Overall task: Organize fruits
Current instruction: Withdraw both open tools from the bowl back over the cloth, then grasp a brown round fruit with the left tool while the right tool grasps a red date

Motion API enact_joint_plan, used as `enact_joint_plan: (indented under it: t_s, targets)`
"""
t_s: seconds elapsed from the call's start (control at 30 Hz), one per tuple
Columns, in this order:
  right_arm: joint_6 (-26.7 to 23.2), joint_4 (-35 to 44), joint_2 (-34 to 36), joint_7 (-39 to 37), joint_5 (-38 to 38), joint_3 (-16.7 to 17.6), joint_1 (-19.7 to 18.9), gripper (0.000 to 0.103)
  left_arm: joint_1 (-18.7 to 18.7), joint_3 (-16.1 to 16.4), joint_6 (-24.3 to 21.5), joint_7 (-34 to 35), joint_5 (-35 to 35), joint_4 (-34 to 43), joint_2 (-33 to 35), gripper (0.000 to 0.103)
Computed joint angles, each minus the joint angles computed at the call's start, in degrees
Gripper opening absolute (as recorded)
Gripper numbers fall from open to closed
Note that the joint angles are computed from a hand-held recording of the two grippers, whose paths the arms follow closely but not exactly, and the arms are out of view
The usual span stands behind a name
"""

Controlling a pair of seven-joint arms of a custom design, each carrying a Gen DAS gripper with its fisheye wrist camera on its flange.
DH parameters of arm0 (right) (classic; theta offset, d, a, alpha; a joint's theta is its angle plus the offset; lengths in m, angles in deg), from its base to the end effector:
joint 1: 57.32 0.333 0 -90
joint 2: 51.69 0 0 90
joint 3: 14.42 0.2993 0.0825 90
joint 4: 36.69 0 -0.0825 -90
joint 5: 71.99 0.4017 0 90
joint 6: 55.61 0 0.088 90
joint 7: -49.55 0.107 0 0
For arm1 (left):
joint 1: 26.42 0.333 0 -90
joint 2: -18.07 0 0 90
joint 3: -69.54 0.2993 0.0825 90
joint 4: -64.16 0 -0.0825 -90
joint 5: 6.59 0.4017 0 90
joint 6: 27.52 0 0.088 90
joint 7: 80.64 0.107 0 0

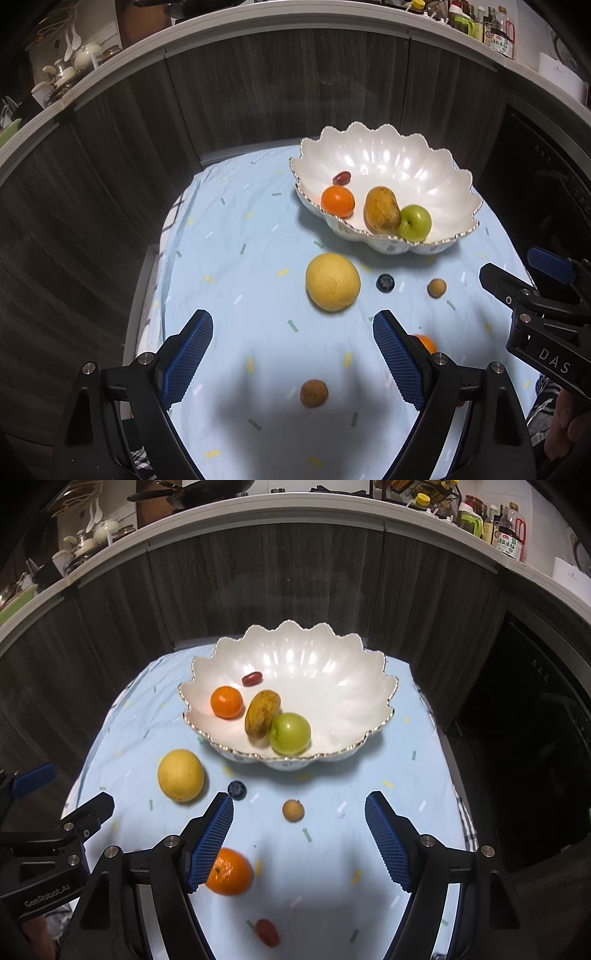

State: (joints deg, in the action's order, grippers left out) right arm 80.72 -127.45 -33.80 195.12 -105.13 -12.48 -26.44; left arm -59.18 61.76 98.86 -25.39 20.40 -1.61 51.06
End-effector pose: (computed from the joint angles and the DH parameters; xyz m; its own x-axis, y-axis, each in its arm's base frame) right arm 0.5975 0.3754 0.4899 -0.0729 -0.9973 -0.0068 -0.7806 0.0613 -0.6221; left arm 0.6133 -0.4650 0.5107 -0.2228 -0.9721 -0.0732 -0.7942 0.2246 -0.5646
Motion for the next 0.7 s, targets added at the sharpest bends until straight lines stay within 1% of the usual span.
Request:
enact_joint_plan:
  t_s: [0.3,0.7]
  targets:
    - [0.4,-4.0,-1.5,0.7,1.1,0.9,0.1,0.074,0.7,-1.0,1.6,0.5,-0.1,-6.4,-3.0,0.089]
    - [0.8,-7.1,-2.5,0.8,2.0,1.8,0.1,0.074,1.3,-2.0,3.1,1.0,-0.4,-11.3,-5.0,0.089]
